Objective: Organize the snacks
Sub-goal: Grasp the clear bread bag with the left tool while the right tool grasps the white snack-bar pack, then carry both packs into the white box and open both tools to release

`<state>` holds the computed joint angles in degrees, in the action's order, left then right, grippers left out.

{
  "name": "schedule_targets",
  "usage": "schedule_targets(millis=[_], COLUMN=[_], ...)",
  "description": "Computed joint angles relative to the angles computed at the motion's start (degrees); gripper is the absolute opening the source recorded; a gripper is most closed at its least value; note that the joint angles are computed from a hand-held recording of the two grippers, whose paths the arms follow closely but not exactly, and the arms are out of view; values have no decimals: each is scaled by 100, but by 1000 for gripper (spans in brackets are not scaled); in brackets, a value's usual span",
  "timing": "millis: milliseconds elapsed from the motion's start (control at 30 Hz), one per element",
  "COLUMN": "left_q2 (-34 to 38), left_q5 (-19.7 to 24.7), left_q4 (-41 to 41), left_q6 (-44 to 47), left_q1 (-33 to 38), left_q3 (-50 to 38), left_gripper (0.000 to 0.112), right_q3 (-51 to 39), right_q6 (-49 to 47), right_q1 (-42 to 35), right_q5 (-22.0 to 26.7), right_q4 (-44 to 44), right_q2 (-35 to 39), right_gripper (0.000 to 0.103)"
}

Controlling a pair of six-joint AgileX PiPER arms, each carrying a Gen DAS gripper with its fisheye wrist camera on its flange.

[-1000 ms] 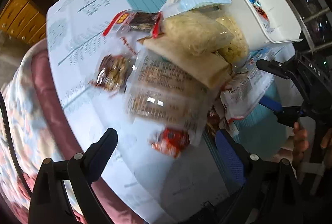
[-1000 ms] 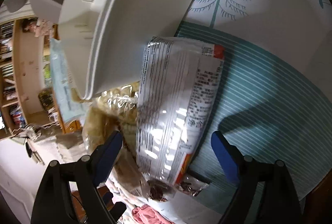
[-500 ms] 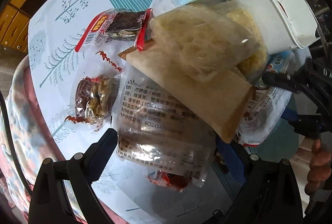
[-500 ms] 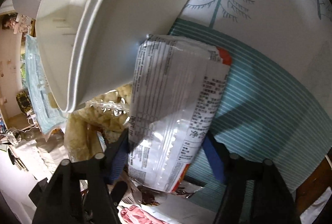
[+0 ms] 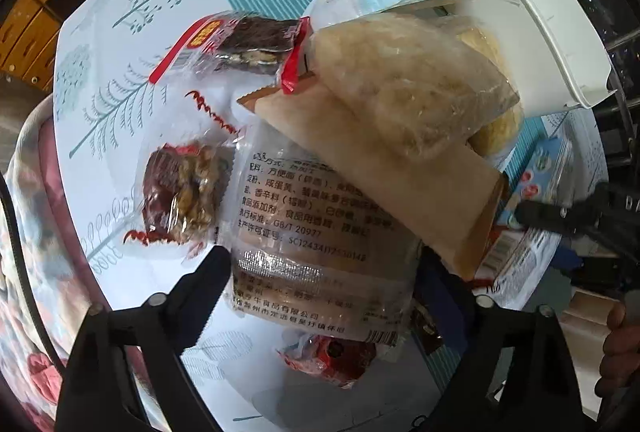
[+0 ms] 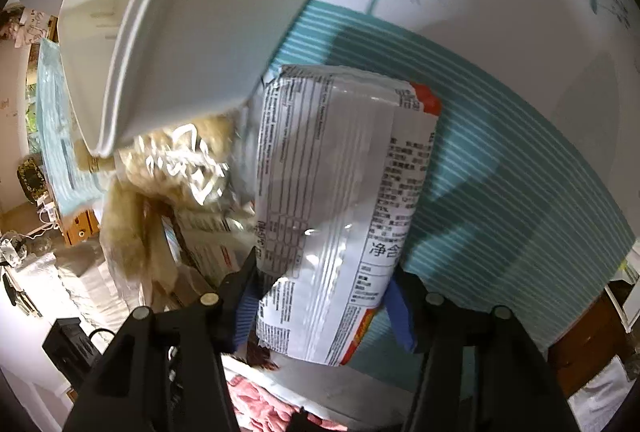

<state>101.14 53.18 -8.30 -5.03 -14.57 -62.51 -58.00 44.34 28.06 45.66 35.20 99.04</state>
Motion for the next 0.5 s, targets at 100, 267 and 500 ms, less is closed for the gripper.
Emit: schedule_targets(millis=[100,267,500], left_q2=[-159,-304,-1071], left_q5=[27,244,554], left_q4=[-122,-343,-451], left_q6=[14,116,-2], left_q1=[149,461,667], left_q3=[184,479,1225], left_gripper=[76,73,73], right_q3=[238,426,205], right_q6=[-102,-294,-771], right_q1=[25,139,196], right_q5=[21,19,383], right_q4=[250,521,594], right_q2=[-134,-261,-392], right_gripper=[55,55,55])
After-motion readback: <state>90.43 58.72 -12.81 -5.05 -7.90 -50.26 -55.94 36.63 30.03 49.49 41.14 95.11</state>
